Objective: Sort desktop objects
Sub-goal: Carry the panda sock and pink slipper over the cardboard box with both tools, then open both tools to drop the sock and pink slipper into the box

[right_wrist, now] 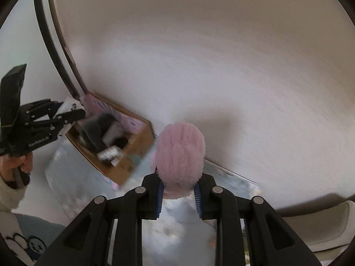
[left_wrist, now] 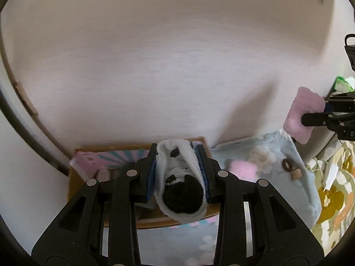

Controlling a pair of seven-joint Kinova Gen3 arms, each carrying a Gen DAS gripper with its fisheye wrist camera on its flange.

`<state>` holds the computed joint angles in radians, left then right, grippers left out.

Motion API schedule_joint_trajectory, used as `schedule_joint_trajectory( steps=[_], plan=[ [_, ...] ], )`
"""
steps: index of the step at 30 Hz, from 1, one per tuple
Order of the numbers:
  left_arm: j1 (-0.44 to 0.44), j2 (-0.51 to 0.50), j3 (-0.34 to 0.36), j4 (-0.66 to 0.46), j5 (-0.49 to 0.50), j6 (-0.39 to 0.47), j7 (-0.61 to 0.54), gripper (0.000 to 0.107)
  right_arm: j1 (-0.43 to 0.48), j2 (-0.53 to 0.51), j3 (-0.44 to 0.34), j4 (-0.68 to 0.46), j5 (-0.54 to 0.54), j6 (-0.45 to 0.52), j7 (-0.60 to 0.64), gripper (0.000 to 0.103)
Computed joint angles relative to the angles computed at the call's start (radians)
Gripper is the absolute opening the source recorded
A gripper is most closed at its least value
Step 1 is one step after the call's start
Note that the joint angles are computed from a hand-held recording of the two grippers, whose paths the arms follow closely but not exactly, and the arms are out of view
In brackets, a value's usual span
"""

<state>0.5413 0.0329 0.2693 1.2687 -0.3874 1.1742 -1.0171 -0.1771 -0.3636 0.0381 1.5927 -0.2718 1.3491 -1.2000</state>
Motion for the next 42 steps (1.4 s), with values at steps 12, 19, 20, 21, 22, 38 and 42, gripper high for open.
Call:
schedule_joint_trajectory(
  steps=[12, 19, 20, 21, 22, 38, 42],
  plan=[
    [-0.203, -0.043, -0.095, 0.095, 0.197, -0.044, -0.24, 0.03, -0.141, 0.131, -0.256, 0.009, 0.034, -0.197, -0.242, 0.022],
    [-0.282, -0.043, -0.129, 0.174, 0.293, -0.063, -0.34, 0.03, -0.244, 0.228, -0.294, 0.057, 0.077, -0.284, -0.375, 0.022],
    [-0.286, -0.043, -0.127, 0.176, 0.293, -0.058, -0.344, 0.03, -0.255, 0.235, -0.291, 0.062, 0.074, -0.288, -0.384, 0.022],
    [-0.291, -0.043, -0.128, 0.18, 0.295, -0.059, -0.353, 0.03, -0.264, 0.241, -0.287, 0.066, 0.069, -0.291, -0.389, 0.022],
    [-0.295, -0.044, -0.128, 0.186, 0.302, -0.062, -0.361, 0.03, -0.273, 0.246, -0.287, 0.068, 0.07, -0.296, -0.396, 0.022],
    [-0.305, -0.049, -0.121, 0.203, 0.323, -0.058, -0.39, 0.103, -0.321, 0.286, -0.276, 0.081, 0.091, -0.314, -0.504, 0.058],
    [-0.306, -0.064, -0.12, 0.205, 0.331, -0.061, -0.397, 0.103, -0.31, 0.255, -0.277, 0.081, 0.125, -0.29, -0.548, 0.065]
  ],
)
